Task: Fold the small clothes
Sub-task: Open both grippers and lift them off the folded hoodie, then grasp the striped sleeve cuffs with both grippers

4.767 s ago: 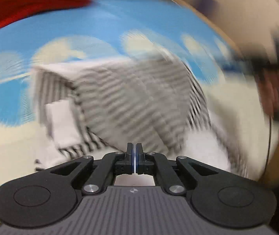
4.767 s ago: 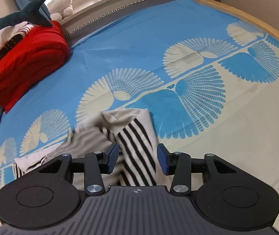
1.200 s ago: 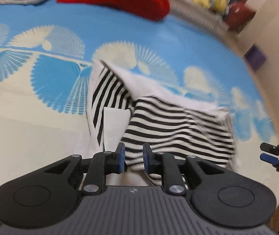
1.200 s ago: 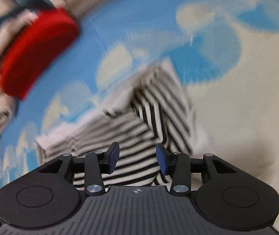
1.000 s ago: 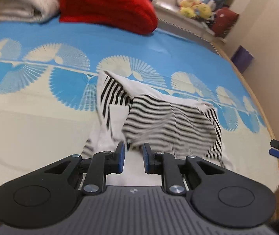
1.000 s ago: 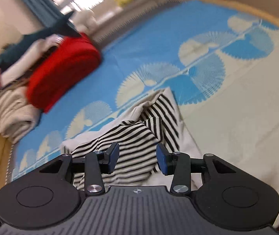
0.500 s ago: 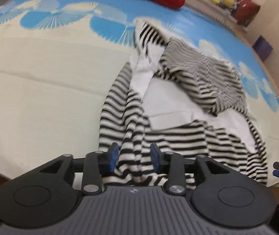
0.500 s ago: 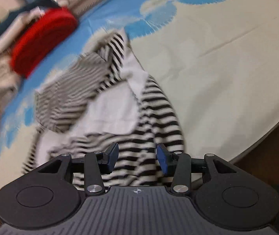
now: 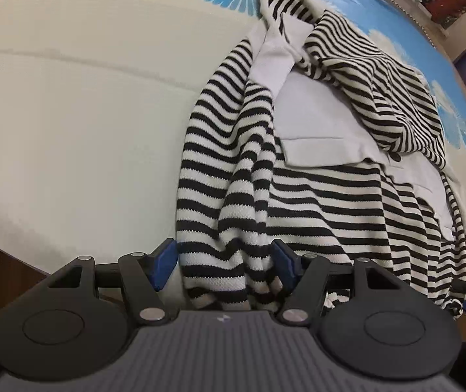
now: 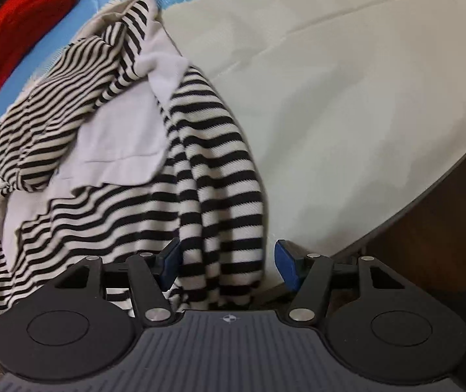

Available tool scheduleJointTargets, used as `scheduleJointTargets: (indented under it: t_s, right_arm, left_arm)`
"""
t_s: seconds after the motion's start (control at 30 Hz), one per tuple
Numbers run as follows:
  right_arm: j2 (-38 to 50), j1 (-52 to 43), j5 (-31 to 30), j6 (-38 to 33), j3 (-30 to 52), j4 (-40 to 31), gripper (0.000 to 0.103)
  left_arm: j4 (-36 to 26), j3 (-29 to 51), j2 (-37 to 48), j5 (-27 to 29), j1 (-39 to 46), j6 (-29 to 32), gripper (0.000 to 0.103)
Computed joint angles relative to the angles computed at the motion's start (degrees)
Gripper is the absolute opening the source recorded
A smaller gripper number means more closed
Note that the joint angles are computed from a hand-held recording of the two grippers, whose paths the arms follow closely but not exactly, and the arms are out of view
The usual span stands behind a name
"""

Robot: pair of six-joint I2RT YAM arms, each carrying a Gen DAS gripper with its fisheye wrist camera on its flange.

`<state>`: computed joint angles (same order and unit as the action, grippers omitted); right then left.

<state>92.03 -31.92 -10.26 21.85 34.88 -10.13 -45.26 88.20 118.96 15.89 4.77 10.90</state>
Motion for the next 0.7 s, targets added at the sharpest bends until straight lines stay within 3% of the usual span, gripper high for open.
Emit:
scheduleJointTargets:
  t_s: [0.17, 0.2, 0.3, 0.33, 0.57, 0.7]
  right_arm:
    - [-0.39, 1.03, 0.36, -1.28, -1.47, 1.11, 0.064]
    - [-0.68, 1.10, -0.18, -1.44, -1.64, 1.07, 0.060]
    - [-2.69, 1.39, -1.67, -1.74, -3.02, 1.49, 0.027]
    - [-3.44, 1.15, -3.02, -2.13, -3.39, 1.62, 0.013]
    - [-17.35, -5.67, -7.40, -0.53, -7.96, 2.17, 0.008]
    - [-18.49, -7.84, -7.35, -2.29, -7.81, -1.07, 0.008]
  left_arm:
    - [1.15, -1.60, -0.18, -0.88, -0.58, -1.58, 0.063]
    - [1.31, -1.79, -0.33, -0.78, -0.65, -1.42, 0.050]
    - [0.72, -2.21, -0.92, 1.91, 0.17, -0.82, 0.013]
    - [1.12, -2.92, -1.79, 2.71, 0.41, -0.66, 0.010]
    - [0.62, -7.31, -10.06, 10.31, 3.27, 0.27, 0.008]
    - [-2.18, -6.33, -8.74, 8.32, 3.96, 0.89, 0.008]
